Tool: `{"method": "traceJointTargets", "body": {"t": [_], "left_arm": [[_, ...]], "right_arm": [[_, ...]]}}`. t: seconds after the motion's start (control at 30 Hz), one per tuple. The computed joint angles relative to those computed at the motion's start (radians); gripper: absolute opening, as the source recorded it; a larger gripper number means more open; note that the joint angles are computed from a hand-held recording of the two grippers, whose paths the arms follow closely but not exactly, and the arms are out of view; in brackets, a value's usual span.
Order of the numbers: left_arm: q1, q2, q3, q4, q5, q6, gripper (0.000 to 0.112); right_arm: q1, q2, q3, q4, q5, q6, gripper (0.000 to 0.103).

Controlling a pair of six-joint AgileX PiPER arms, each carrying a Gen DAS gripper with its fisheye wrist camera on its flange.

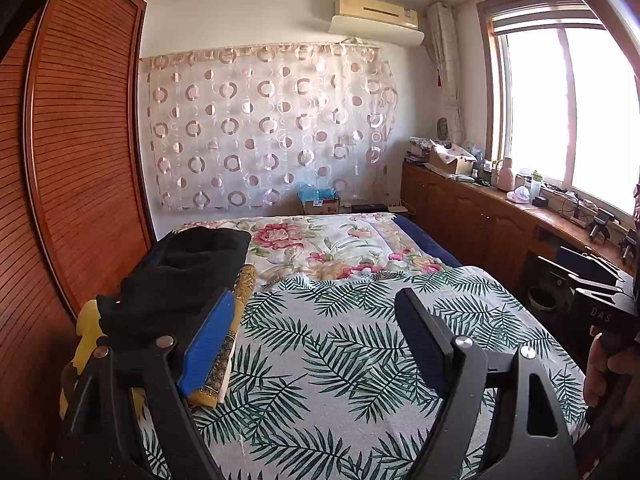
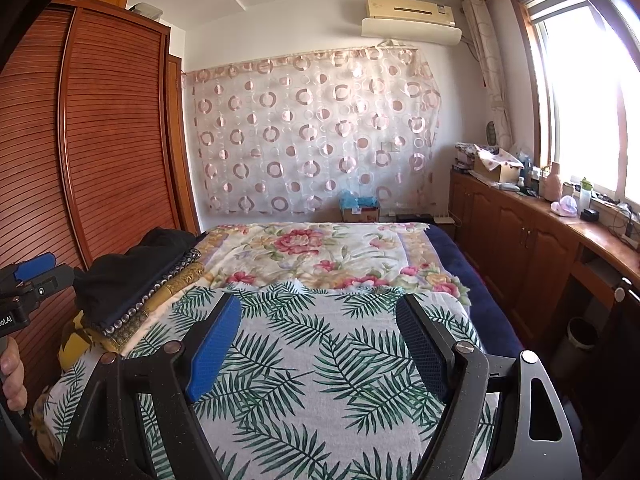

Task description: Fold small clothes

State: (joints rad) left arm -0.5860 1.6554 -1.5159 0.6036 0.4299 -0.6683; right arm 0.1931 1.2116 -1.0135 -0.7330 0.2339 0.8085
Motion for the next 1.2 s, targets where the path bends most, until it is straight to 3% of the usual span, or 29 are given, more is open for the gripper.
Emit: {"method": "traceJointTargets", "body": {"t": [0.5,1.2], "left_arm": [[0.000,0.000,0.007,0.009,-0.006,-0.010,0.083],[0.000,-0.001,0.015,0.020,-0.013,-0.022,0.083]], "right_arm": [[-0.031,0.000,0.003,0.115,-0.024,-0.121,0.081],[-0.037,-0.002,0.014,0.096,-0.034,-0.099,0.081]]}}
